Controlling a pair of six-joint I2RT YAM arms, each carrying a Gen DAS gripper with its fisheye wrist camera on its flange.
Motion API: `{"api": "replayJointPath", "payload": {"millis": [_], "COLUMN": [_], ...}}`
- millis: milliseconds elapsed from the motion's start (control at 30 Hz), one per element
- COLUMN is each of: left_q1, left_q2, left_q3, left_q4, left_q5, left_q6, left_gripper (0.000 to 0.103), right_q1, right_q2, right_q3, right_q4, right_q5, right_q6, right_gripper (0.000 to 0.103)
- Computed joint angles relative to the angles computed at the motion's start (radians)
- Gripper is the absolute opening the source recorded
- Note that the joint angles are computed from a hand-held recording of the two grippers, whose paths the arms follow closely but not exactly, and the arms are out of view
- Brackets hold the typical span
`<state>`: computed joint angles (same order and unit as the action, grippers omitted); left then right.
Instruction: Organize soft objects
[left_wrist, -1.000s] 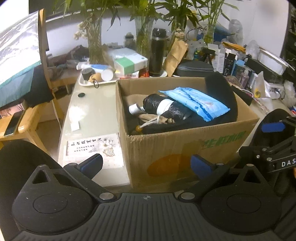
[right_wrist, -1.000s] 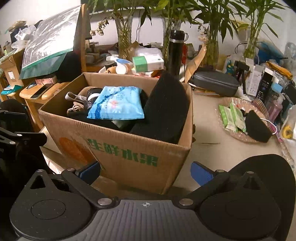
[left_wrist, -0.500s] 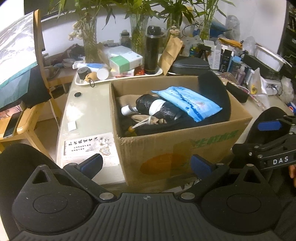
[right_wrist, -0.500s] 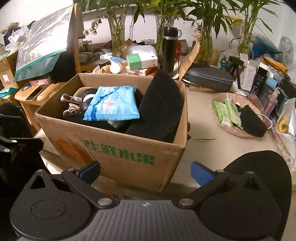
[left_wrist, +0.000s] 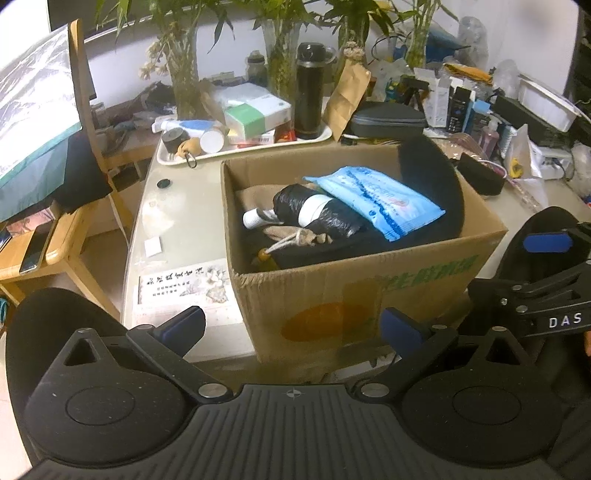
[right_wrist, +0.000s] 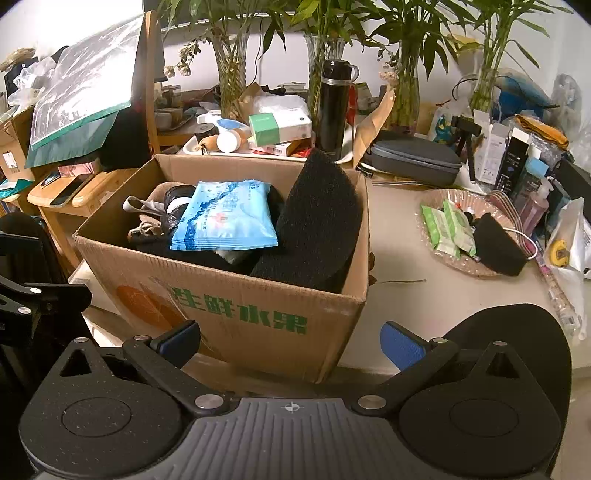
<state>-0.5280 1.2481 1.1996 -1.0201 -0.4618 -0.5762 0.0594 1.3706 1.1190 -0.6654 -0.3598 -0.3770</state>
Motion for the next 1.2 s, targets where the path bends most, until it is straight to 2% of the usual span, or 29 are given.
{"api": "replayJointPath", "payload": {"millis": [200, 1200], "left_q1": [0.004, 0.001], "left_q2": [0.015, 0.015], "left_q3": [0.007, 0.001], "left_q4": [-0.031, -0.022], "left_q5": [-0.017, 0.0], "left_q6": [-0.018, -0.024], "left_gripper": [0.103, 0.103], "right_q1": [-0.001, 0.001], "right_q2": [-0.002, -0.001], "right_q3": [0.001, 0.0], "right_q4": [-0.007, -0.007], "right_q5": [-0.007, -0.01], "right_q6": [0.005, 0.002], "right_gripper": [0.103, 0.103]}}
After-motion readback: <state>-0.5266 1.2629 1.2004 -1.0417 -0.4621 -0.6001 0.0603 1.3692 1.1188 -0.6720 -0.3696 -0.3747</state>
